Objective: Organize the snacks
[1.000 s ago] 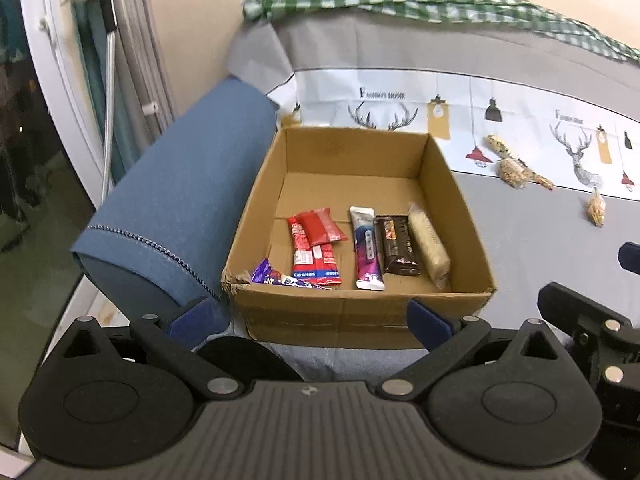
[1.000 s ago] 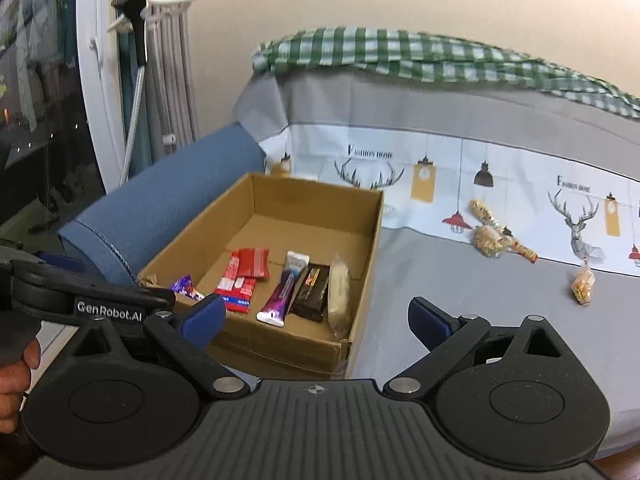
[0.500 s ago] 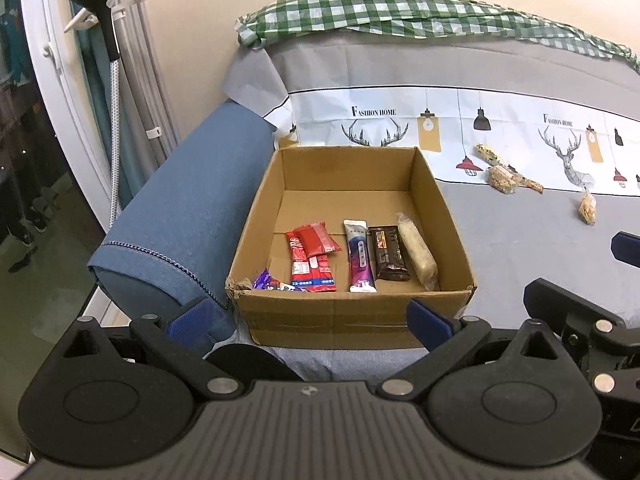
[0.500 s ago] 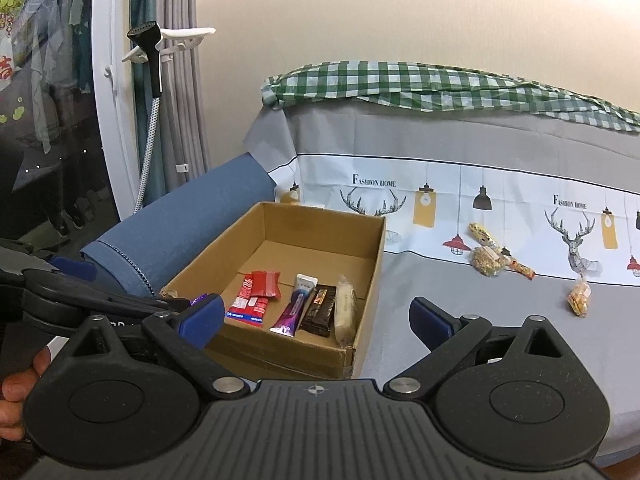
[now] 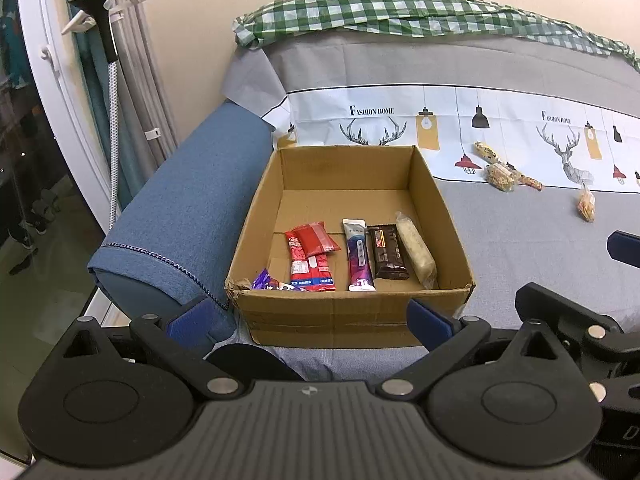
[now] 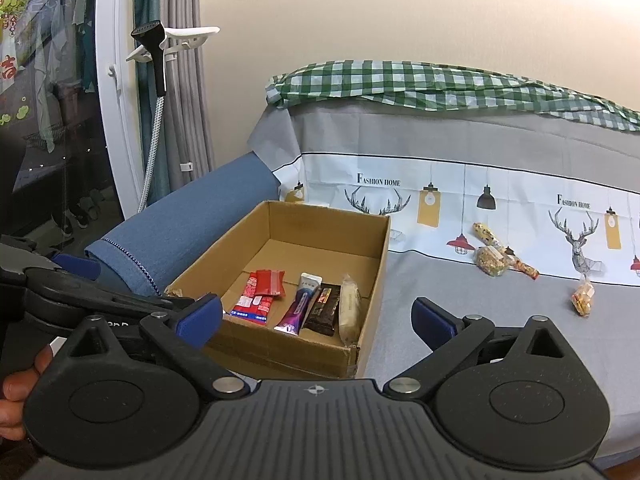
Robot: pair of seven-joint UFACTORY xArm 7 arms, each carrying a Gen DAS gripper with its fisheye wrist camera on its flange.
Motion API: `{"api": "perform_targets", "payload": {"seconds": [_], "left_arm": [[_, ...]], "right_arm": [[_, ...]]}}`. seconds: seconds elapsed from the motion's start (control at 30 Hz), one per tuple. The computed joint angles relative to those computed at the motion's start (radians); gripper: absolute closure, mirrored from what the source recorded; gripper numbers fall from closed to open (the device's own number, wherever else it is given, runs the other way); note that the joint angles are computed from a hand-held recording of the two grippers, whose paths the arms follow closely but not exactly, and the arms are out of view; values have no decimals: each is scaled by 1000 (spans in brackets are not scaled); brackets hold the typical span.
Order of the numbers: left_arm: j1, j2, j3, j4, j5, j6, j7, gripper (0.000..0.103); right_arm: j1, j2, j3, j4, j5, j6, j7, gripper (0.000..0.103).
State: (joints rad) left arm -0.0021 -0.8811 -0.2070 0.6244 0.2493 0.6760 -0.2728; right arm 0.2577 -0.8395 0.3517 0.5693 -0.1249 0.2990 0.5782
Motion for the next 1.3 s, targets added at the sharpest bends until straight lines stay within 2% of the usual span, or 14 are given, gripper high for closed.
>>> {"api": "perform_targets", "payload": {"seconds": [0.67,0.87,1.0,1.1,1.3], "left_arm": [[-7,40,-8,11,9,23,-4,0],[-7,101,-18,49,22,45,-9,0],[-18,201,-29,119,32,51,-8,0],[-31,310,-50,207,43,55,-27,0],[-129,644,-30,530,-16,139,-23,0]], "right_arm": [[26,31,-30,-7,27,-4,-19,1],[20,36,-39,-23,35,-22,-13,1],[-44,15,-27,-51,27,-36,33,1],[-136,-6,-13,-82,10,-53,89,1],[-338,3,-29,-147,-45,-102,155,1]]}}
